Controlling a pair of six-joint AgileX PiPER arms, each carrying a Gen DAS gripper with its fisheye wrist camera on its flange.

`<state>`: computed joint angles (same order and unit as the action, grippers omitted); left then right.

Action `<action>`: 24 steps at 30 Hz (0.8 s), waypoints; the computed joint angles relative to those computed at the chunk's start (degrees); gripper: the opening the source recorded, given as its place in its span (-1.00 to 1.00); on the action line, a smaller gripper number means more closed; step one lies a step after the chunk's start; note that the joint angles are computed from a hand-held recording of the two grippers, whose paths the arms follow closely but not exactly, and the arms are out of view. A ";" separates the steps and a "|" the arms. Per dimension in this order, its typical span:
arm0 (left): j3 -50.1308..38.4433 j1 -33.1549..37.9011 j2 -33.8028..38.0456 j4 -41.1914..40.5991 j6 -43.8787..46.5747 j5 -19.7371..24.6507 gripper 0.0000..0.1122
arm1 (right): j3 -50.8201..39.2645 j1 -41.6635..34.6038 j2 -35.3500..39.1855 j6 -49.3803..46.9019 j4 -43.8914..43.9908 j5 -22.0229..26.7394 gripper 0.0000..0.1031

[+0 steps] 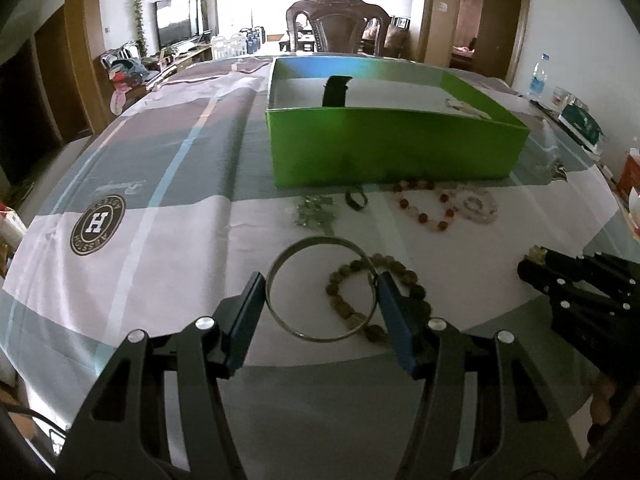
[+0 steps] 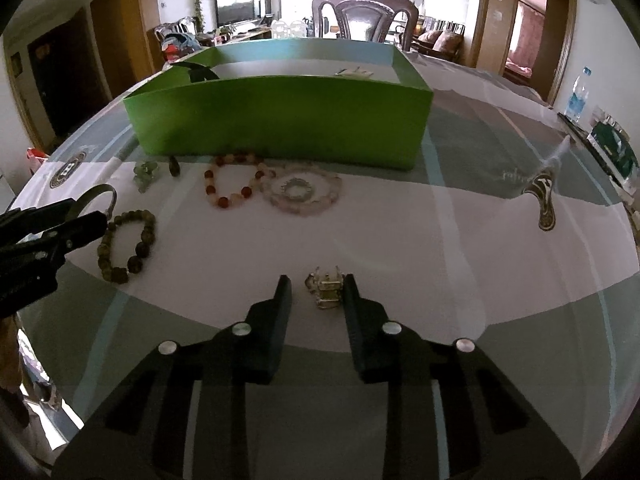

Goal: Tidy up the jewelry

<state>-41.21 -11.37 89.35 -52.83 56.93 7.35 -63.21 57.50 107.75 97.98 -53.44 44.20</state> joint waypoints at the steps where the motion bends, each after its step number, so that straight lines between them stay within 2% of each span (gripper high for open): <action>1: 0.26 -0.18 -0.05 -1.10 1.14 -0.08 0.02 | -0.97 0.04 0.63 -0.54 0.70 1.30 -0.06; 2: 0.35 -0.15 -0.04 -2.00 2.16 0.05 0.02 | -1.71 -0.14 1.18 -0.90 1.01 2.03 0.13; 7: 0.42 -0.18 0.69 -2.16 2.40 0.05 0.03 | -1.45 -2.42 1.16 -0.55 0.66 -2.04 0.12; 8: 0.39 -0.17 0.77 -2.19 2.39 0.07 0.03 | -1.59 -2.51 1.23 -0.53 0.43 -2.02 0.01; 9: 0.36 -0.14 0.84 -2.19 2.39 0.10 0.03 | -1.59 -2.56 1.20 -0.40 -0.04 -2.28 -0.23; 11: 0.31 -0.13 0.97 -2.15 2.34 0.08 0.03 | -1.70 -2.58 1.12 -0.71 -0.04 -2.67 -0.56; 20: 0.40 -0.16 0.93 -2.95 3.24 0.07 0.03 | -0.82 -2.05 0.23 0.29 -0.21 -2.42 -0.58; 24: 0.53 -0.32 1.31 -6.39 6.69 -0.21 0.02 | -0.26 -1.51 -0.59 1.07 -0.74 -1.82 -0.58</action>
<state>-40.68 -11.68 90.65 -59.22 63.62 7.14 -63.47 55.99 107.16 99.05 -54.18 42.38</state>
